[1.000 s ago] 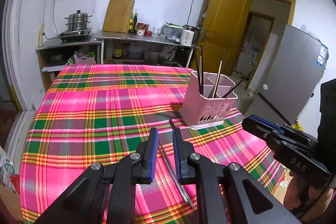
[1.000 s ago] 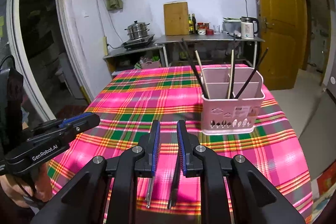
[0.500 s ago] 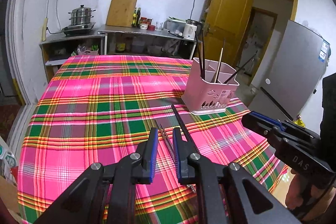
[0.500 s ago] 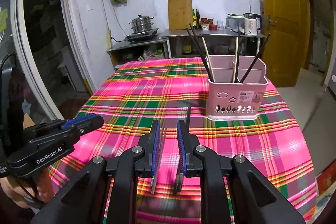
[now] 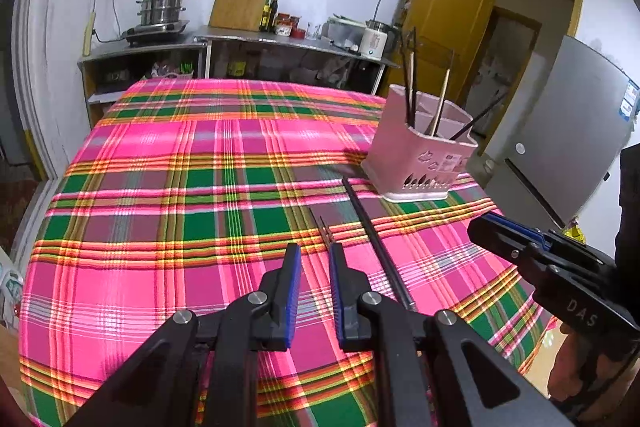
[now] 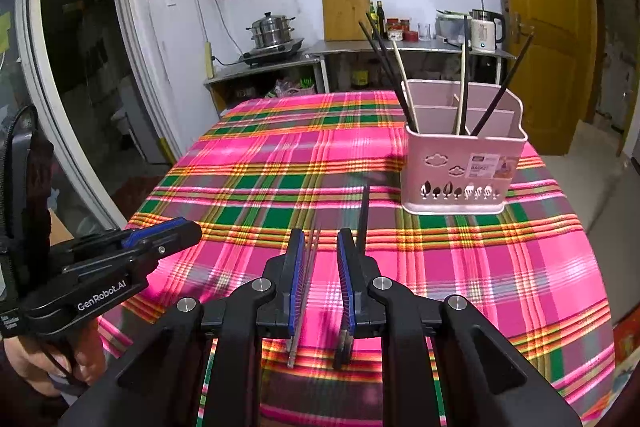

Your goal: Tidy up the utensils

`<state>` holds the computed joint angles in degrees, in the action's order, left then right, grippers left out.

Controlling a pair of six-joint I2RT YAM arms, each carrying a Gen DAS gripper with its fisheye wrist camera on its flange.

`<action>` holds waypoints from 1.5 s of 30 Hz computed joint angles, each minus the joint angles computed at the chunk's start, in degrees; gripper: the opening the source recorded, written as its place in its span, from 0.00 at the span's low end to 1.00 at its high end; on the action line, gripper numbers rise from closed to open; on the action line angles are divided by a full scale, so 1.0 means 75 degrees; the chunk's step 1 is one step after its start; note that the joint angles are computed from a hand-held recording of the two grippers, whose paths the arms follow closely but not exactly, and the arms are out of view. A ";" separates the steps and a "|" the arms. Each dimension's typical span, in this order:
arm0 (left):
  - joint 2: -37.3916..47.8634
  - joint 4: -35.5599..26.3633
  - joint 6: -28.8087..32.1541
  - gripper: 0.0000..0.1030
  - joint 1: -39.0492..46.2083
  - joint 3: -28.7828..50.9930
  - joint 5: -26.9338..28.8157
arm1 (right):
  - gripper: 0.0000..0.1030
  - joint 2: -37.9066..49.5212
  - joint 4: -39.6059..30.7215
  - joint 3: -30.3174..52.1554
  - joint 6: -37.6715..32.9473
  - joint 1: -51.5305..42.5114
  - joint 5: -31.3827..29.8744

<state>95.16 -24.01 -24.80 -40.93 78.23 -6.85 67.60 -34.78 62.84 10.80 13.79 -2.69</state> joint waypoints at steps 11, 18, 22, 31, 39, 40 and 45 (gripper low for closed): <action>0.1288 0.0086 -0.0129 0.13 0.0408 0.0639 0.0613 | 0.16 0.0766 0.0507 -0.0282 -0.0044 -0.0515 -0.0567; 0.2562 -0.0113 -0.0167 0.13 0.0505 0.1781 0.0997 | 0.16 0.1320 0.0819 -0.0354 -0.0014 -0.0774 -0.0908; 0.3424 -0.0465 -0.0077 0.13 0.0477 0.2810 0.1049 | 0.16 0.1490 0.0952 -0.0416 0.0008 -0.0894 -0.1026; 0.4363 -0.0966 -0.0006 0.14 0.0408 0.4063 0.0783 | 0.16 0.1558 0.1018 -0.0578 -0.0029 -0.1208 -0.1223; 0.4278 -0.0885 0.0056 0.18 0.0302 0.3920 0.0578 | 0.16 0.1610 0.1079 -0.0607 -0.0011 -0.1243 -0.1265; 0.4230 -0.0822 0.0061 0.19 0.0277 0.3828 0.0523 | 0.16 0.1611 0.1075 -0.0603 -0.0003 -0.1225 -0.1249; 0.4067 -0.0642 0.0121 0.31 0.0032 0.3510 0.0185 | 0.16 0.1600 0.1075 -0.0612 0.0012 -0.1206 -0.1235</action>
<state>125.66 -28.82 -23.89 -40.69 104.55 -5.47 79.59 -26.71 58.25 10.89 4.75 -11.95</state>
